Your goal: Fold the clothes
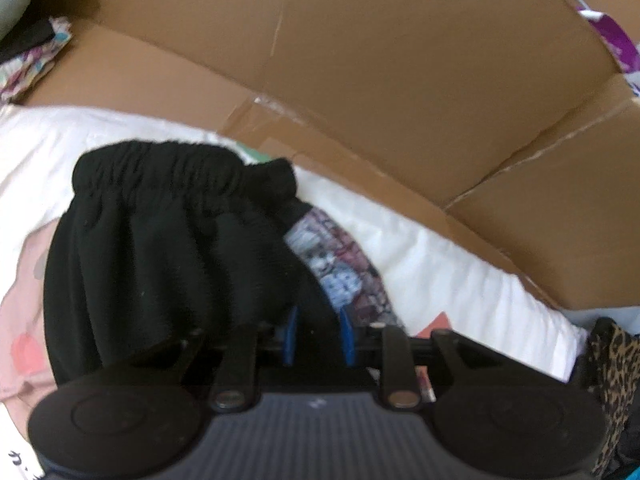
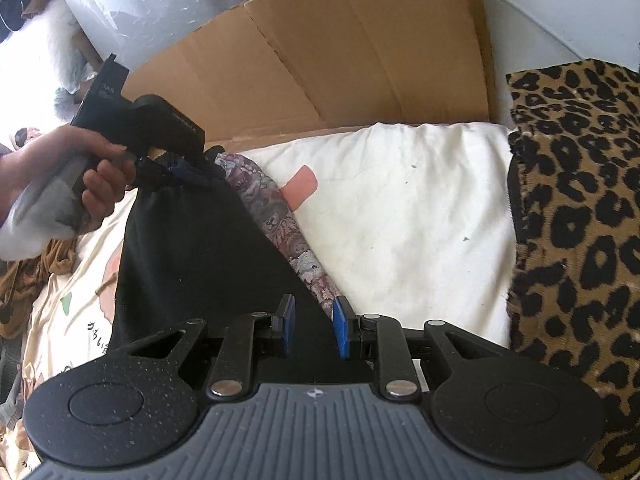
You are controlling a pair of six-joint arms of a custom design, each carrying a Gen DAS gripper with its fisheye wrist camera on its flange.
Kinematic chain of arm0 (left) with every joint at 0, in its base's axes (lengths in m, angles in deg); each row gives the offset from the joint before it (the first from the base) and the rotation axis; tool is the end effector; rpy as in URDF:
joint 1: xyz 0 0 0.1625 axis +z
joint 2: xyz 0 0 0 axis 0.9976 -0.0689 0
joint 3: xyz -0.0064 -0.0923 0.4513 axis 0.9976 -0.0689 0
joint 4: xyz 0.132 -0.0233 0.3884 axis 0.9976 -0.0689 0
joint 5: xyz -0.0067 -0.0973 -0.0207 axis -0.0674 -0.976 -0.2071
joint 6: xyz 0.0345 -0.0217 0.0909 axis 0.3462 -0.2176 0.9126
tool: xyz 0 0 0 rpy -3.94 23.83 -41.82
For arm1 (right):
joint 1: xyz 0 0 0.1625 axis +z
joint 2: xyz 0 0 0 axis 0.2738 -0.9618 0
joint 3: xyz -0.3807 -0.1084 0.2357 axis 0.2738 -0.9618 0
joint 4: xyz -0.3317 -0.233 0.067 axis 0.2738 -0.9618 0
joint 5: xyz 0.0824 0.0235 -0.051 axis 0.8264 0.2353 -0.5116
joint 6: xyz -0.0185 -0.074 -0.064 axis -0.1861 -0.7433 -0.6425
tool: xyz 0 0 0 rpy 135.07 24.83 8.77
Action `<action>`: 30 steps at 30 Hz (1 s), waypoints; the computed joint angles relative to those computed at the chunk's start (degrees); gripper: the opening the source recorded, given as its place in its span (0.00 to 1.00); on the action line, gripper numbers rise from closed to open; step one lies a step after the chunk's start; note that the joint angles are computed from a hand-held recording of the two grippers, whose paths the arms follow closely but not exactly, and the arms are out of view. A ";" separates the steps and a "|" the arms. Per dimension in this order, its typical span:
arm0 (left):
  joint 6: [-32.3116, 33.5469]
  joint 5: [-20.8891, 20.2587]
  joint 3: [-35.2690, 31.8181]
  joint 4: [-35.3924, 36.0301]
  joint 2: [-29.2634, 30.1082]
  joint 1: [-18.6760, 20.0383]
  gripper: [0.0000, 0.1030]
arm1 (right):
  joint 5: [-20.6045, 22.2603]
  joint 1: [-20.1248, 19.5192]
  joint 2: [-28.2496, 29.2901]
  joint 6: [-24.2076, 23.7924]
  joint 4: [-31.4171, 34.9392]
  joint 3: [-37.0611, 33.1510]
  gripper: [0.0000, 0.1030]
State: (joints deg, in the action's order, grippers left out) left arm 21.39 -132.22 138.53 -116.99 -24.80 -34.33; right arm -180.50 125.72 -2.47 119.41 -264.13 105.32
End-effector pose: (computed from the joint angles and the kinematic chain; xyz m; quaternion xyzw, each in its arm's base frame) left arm -0.0645 -0.3690 0.3386 0.1890 0.9518 -0.0432 0.2375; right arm 0.4163 -0.2450 -0.0245 0.0720 -0.9261 0.3213 0.1842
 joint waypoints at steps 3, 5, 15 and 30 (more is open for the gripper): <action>-0.54 -0.46 -0.09 -0.45 0.40 1.03 0.26 | 0.36 -0.91 0.46 -0.95 0.39 -0.45 0.22; -0.69 -1.16 -0.19 -0.87 0.87 1.51 0.36 | 1.07 -1.54 0.72 -1.62 0.42 -0.51 0.22; -3.36 0.46 0.36 -0.83 3.22 0.73 0.34 | 2.18 -3.33 1.58 -5.36 0.85 -0.93 0.24; -0.65 1.77 0.40 2.91 3.33 -1.85 0.16 | 5.16 -5.22 2.97 -11.85 0.32 -1.62 0.24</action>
State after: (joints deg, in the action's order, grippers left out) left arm 20.74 -130.44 138.93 -114.09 -21.47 -36.19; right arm -175.34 120.50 0.49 107.57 -263.82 103.70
